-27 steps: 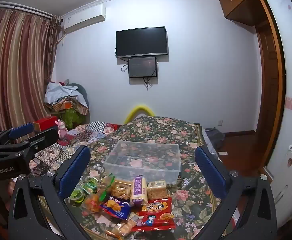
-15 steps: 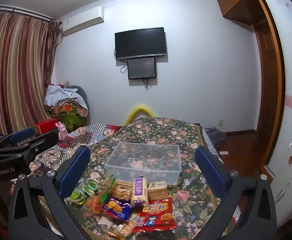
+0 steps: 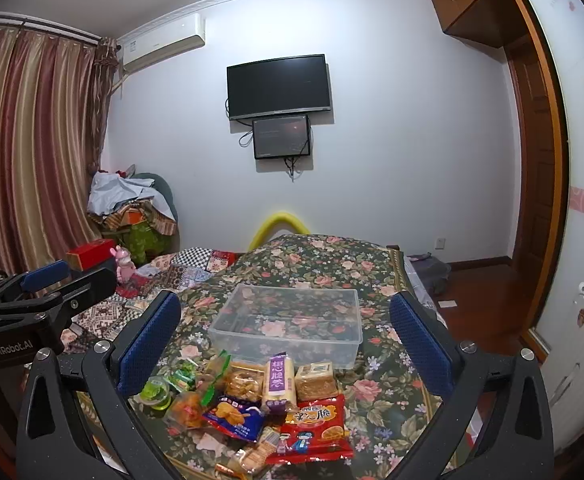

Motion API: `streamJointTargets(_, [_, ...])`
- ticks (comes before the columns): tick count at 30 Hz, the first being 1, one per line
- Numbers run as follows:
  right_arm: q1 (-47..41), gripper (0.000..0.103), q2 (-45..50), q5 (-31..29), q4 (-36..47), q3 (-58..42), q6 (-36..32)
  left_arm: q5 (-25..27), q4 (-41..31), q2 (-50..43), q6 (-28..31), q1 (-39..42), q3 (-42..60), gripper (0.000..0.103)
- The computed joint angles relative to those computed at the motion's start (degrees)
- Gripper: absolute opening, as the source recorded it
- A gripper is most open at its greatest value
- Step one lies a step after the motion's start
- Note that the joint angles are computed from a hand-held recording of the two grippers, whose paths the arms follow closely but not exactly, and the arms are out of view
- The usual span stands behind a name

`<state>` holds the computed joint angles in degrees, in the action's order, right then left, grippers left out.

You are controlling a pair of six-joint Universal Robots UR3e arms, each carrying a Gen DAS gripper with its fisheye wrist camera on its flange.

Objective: Organize snacks

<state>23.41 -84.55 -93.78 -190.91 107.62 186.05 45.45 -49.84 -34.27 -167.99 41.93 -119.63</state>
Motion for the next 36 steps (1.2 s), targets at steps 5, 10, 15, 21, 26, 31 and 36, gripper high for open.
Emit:
streamJointTargets(5, [-0.1, 0.103, -0.3, 0.1, -0.1, 0.4, 0.0, -0.1, 0.0, 0.1, 0.0, 0.2, 0.0, 0.103])
streamJointTargets(10, [0.1, 0.103, -0.1, -0.2, 0.2, 0.1, -0.1, -1.5, -1.9, 1.0, 0.9, 1.6, 0.3, 0.103])
streamJointTargets(15, [0.3, 0.103, -0.1, -0.4, 0.2, 0.1, 0.1, -0.3, -0.4, 0.1, 0.2, 0.3, 0.2, 0.103])
streamJointTargets(21, [0.4, 0.103, 0.1, -0.6, 0.3, -0.2, 0.2, 1.5, 1.4, -0.9, -0.7, -1.7, -0.1, 0.103])
streamJointTargets(26, [0.4, 0.103, 0.1, -0.6, 0.7, -0.4, 0.2, 0.8, 0.9, -0.5, -0.4, -1.1, 0.0, 0.103])
streamJointTargets(31, [0.4, 0.103, 0.3, -0.7, 0.3, -0.4, 0.0, -0.9, -1.0, 0.4, 0.4, 0.5, 0.2, 0.103])
streamJointTargets(36, [0.3, 0.103, 0.3, -0.7, 0.1, -0.3, 0.1, -0.6, -0.7, 0.2, 0.2, 0.3, 0.1, 0.103])
